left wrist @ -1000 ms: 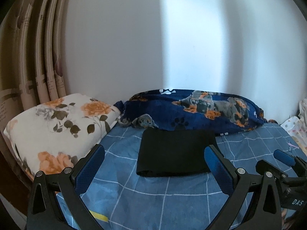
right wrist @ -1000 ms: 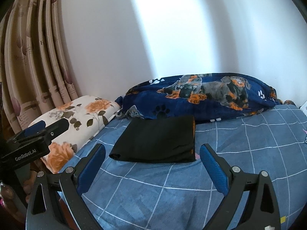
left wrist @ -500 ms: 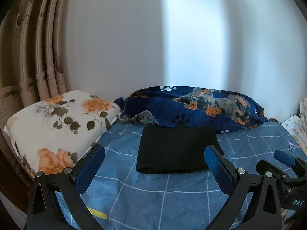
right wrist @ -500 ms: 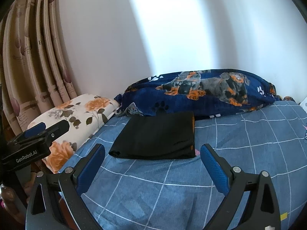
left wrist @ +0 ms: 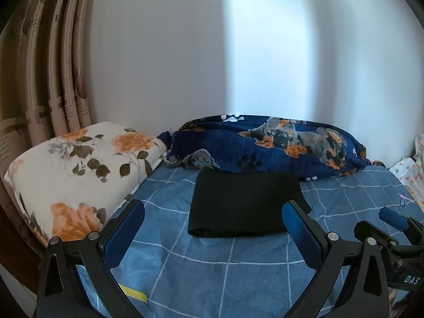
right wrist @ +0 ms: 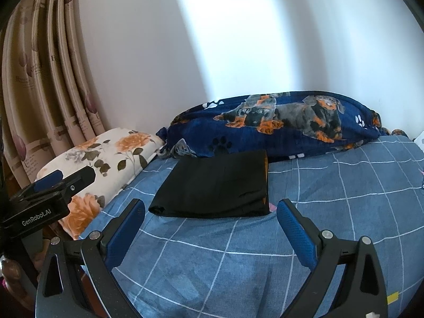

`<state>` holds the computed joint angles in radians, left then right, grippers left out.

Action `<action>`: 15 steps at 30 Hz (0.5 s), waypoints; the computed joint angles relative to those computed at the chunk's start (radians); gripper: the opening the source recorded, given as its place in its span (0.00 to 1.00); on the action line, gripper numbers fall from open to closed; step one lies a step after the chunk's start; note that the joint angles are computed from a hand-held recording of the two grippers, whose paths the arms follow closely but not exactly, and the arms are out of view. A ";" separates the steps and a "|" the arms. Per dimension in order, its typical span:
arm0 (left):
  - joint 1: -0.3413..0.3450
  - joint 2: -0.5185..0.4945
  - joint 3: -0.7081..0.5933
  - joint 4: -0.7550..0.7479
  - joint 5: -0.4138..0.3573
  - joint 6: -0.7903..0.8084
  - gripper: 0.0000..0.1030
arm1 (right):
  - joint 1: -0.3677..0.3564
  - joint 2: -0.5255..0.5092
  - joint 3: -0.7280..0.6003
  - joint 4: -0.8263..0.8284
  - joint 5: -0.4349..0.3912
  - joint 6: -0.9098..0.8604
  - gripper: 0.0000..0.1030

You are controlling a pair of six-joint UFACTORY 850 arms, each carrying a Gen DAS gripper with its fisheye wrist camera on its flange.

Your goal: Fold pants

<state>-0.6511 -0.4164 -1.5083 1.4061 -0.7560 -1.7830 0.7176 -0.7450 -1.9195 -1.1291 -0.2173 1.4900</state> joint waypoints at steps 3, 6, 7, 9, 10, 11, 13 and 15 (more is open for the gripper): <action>-0.001 0.001 0.007 0.005 0.000 -0.006 1.00 | -0.004 -0.004 -0.001 0.024 0.006 -0.023 0.96; -0.002 0.000 0.006 0.006 -0.005 -0.008 1.00 | -0.006 -0.008 -0.005 0.052 0.008 -0.051 0.96; -0.002 -0.001 0.005 0.005 -0.003 -0.007 1.00 | -0.006 -0.008 -0.004 0.052 0.009 -0.050 0.96; -0.001 0.002 0.011 0.002 0.001 -0.008 1.00 | -0.006 -0.006 -0.001 0.044 0.009 -0.041 0.96; -0.002 -0.001 0.004 0.001 -0.003 -0.007 1.00 | -0.006 -0.008 -0.004 0.053 0.008 -0.052 0.96; -0.003 0.001 0.010 0.002 -0.004 -0.012 1.00 | -0.006 -0.008 -0.004 0.056 0.008 -0.054 0.96; -0.002 0.001 0.009 0.001 0.000 -0.009 1.00 | -0.005 -0.008 -0.004 0.051 0.007 -0.049 0.96; -0.002 0.000 0.007 0.001 -0.002 -0.006 1.00 | -0.005 -0.008 -0.002 0.048 0.009 -0.046 0.96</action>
